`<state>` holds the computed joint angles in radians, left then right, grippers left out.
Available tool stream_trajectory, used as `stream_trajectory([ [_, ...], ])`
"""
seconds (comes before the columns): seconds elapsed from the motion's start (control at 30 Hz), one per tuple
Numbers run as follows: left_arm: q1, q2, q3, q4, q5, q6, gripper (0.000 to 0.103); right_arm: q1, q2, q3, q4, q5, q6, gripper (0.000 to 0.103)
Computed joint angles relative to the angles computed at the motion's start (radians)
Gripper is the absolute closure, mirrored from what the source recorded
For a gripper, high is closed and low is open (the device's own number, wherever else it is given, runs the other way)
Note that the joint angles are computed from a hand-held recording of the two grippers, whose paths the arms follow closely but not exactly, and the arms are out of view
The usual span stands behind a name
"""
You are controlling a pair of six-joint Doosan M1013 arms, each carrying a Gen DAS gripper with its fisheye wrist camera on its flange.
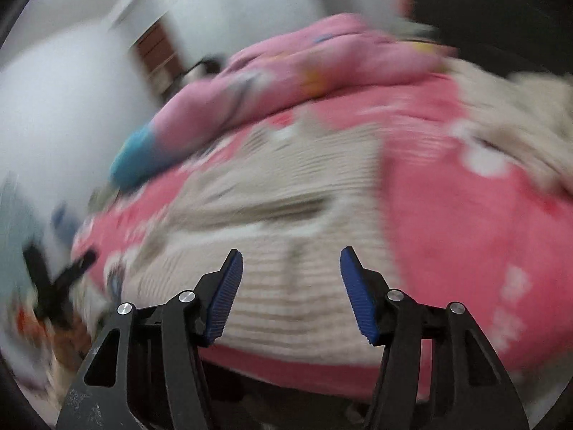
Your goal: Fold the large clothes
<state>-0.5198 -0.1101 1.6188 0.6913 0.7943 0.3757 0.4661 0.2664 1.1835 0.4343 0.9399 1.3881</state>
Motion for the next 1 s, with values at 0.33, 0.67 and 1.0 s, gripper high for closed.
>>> stream_trajectory([
  [0.33,0.058,0.076,-0.035,-0.280,-0.054,0.206,0.040,0.016,0.102,-0.104,-0.044,0.160,0.094,0.044],
  [0.67,0.043,0.171,-0.120,-0.230,0.111,0.177,0.071,0.025,0.129,-0.105,-0.076,0.166,0.107,0.101],
  [1.0,0.021,0.161,-0.168,-0.088,0.092,0.134,0.097,0.035,0.044,-0.050,-0.089,-0.008,0.070,0.102],
])
